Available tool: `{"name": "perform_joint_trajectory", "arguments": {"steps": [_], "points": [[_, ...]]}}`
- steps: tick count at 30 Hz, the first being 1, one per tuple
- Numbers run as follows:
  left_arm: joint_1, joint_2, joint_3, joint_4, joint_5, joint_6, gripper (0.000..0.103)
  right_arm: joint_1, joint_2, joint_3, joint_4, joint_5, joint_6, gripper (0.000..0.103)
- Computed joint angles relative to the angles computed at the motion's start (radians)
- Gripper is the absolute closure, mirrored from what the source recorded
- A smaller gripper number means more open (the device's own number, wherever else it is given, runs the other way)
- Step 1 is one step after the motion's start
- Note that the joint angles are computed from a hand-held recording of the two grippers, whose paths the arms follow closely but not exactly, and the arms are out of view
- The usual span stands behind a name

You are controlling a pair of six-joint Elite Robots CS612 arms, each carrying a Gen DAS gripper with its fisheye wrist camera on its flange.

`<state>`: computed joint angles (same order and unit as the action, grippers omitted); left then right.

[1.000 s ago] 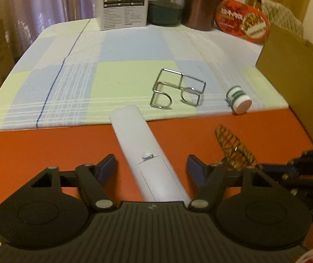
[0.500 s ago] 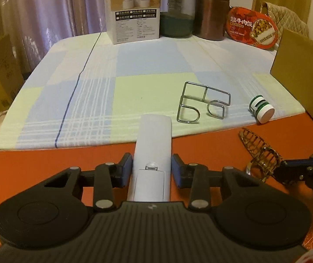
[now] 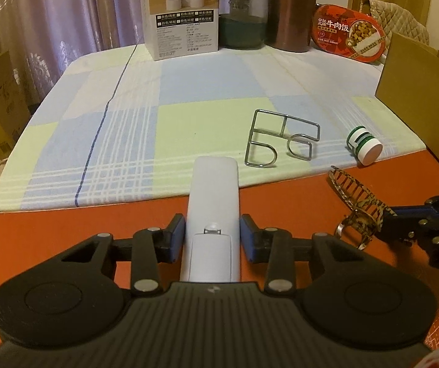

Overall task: Organize rigid objects
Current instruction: 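Lift the white remote and leopard-print cord and carry them over the cardboard box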

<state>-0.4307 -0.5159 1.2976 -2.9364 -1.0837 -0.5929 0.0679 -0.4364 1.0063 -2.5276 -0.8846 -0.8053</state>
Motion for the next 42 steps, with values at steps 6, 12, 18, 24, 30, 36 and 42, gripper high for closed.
{"name": "perform_joint_trajectory", "arguments": {"steps": [6,12,18,24,30,36,42], "points": [[0.001,-0.002,0.0,0.004,-0.007,-0.015,0.07,0.005,-0.007,0.014,-0.018,-0.017,-0.027,0.078],[0.001,-0.003,0.002,-0.003,-0.015,-0.011,0.07,-0.001,-0.012,0.024,-0.034,0.019,0.041,0.037],[-0.004,-0.01,0.011,0.009,-0.012,0.021,0.068,0.007,-0.011,0.021,-0.022,0.041,0.027,0.037],[0.001,-0.003,0.004,-0.007,-0.019,0.017,0.07,0.014,0.005,0.008,-0.034,0.03,0.028,0.038],[0.001,0.003,-0.005,-0.016,0.003,-0.037,0.07,0.018,0.019,-0.009,-0.05,0.037,0.052,0.053],[0.0,0.005,-0.01,-0.029,0.028,-0.055,0.07,0.019,0.023,-0.014,-0.077,0.022,0.069,0.066],[-0.003,-0.01,0.01,-0.053,0.048,-0.081,0.07,0.013,0.016,0.0,-0.145,0.055,0.116,0.066]]}}
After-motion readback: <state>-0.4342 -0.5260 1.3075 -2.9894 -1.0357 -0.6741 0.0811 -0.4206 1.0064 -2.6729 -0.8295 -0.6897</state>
